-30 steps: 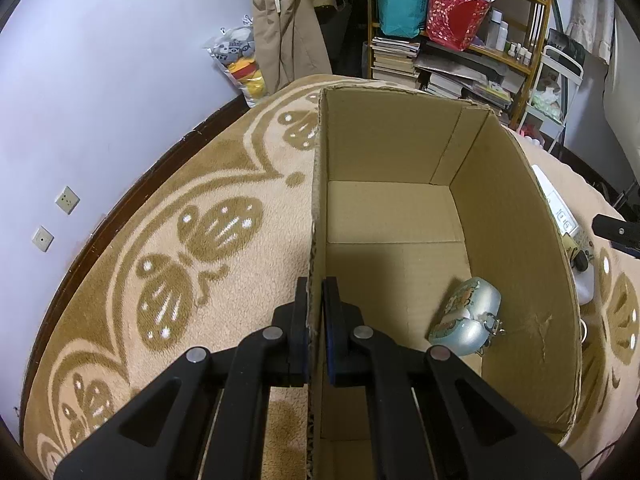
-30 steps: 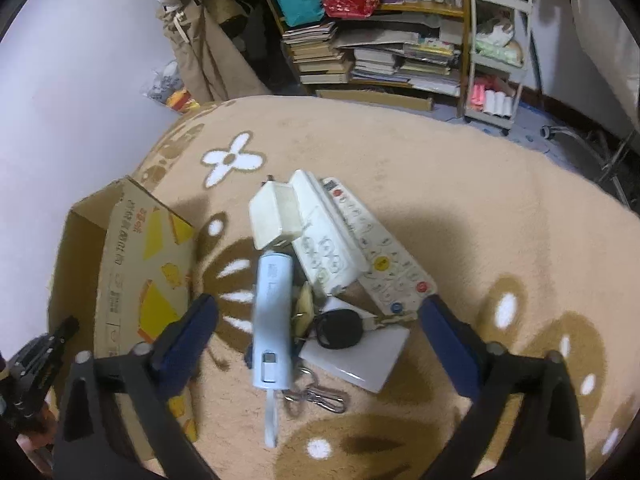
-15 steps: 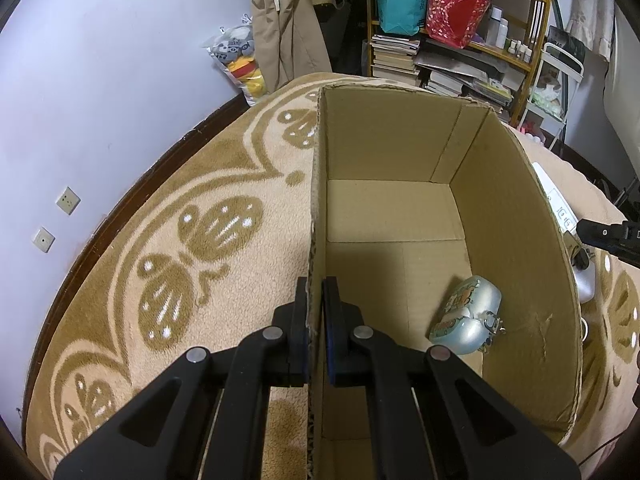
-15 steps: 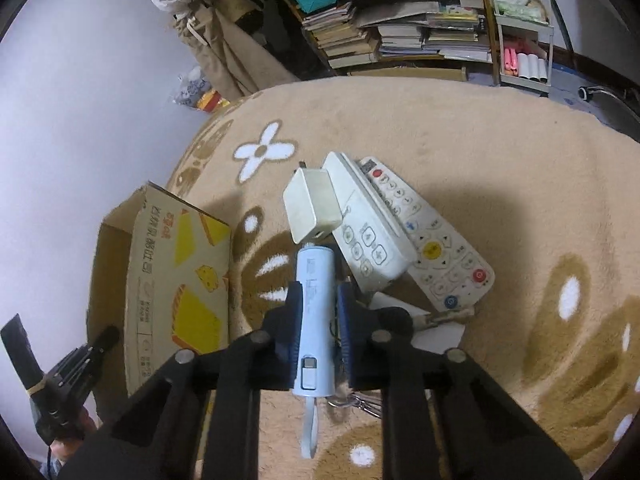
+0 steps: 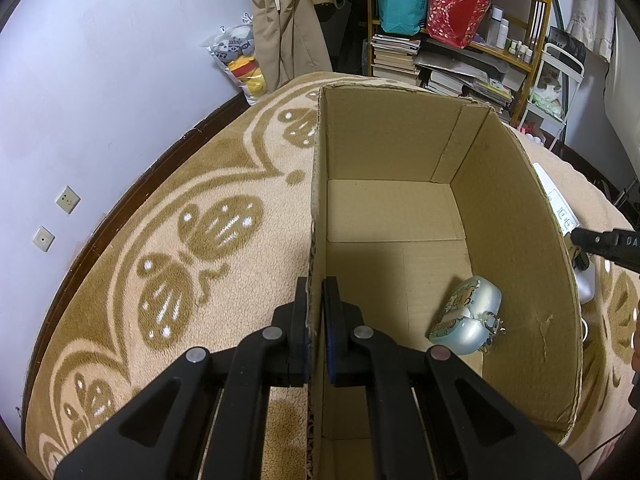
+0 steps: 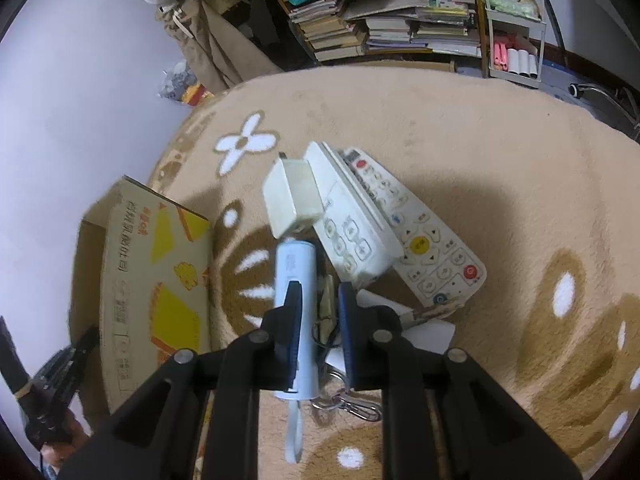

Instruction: Organize rigid objects

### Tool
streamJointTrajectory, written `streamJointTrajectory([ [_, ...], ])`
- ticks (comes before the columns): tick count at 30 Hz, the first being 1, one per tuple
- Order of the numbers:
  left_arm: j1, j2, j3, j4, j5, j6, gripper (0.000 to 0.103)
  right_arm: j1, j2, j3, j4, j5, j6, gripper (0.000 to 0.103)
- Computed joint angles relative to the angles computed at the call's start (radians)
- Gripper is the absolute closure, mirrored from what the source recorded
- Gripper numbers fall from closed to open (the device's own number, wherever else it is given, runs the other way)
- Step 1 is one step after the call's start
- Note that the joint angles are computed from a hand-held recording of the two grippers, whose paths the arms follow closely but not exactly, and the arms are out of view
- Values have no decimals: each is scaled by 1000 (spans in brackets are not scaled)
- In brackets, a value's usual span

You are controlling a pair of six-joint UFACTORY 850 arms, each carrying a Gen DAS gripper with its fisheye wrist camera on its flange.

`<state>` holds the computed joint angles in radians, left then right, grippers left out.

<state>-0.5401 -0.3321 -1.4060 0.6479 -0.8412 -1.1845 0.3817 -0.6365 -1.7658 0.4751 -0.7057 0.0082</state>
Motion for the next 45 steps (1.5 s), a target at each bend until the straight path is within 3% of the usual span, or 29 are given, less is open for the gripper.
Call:
streamJointTrajectory([
  [7, 0, -2, -1, 1, -3, 0, 97, 12, -12, -16, -38, -6, 34, 84],
  [8, 0, -2, -1, 1, -2, 0, 97, 15, -13, -19, -62, -9, 40, 86],
  [9, 0, -2, -1, 1, -2, 0, 97, 21, -22, -33, -96, -32, 50, 98],
  [10, 0, -3, -2, 0, -4, -1, 97, 23, -26, -40, -101, -41, 50, 98],
  [28, -1, 0, 6, -10, 1, -3, 98, 32, 103, 38, -90, 129, 64, 98],
  [36, -4, -4, -2, -11, -8, 9, 98, 71, 142, 21, 6, 189, -53, 98],
  [45, -2, -3, -5, -16, -8, 21, 98, 132, 131, -48, 268, 140, -328, 98],
])
